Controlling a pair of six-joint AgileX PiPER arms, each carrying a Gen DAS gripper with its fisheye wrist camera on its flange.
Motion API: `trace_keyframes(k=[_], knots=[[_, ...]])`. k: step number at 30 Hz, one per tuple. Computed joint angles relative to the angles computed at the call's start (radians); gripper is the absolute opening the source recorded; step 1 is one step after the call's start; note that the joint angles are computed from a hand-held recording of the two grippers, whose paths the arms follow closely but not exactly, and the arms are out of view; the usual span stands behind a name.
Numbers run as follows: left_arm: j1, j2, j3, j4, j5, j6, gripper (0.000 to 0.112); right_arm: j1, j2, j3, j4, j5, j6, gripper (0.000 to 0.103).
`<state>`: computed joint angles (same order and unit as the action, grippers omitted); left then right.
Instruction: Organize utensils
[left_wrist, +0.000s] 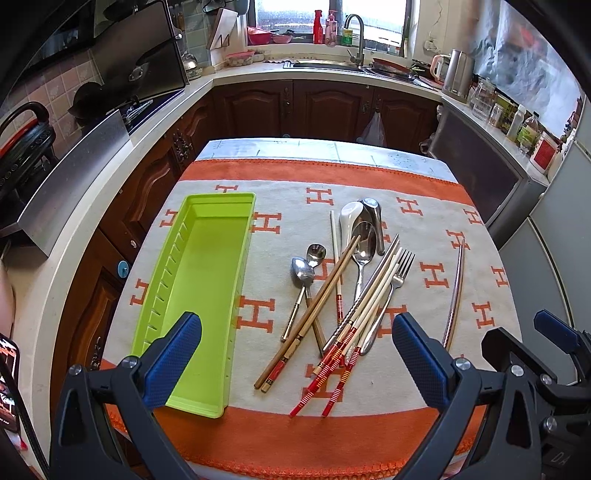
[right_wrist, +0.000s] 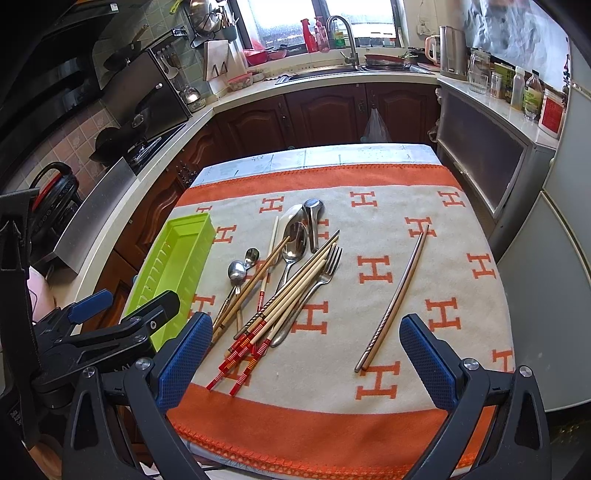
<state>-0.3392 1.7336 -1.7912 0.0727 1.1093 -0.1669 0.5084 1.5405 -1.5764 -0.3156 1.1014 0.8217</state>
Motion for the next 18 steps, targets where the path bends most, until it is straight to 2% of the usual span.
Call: trace_keyframes(k=[18], knots=[[0.002,-0.003,0.005,0.001,-0.001,0.003,0.102,-0.008,-0.002,0.001,0.007,-0.001,-0.007,0.103]])
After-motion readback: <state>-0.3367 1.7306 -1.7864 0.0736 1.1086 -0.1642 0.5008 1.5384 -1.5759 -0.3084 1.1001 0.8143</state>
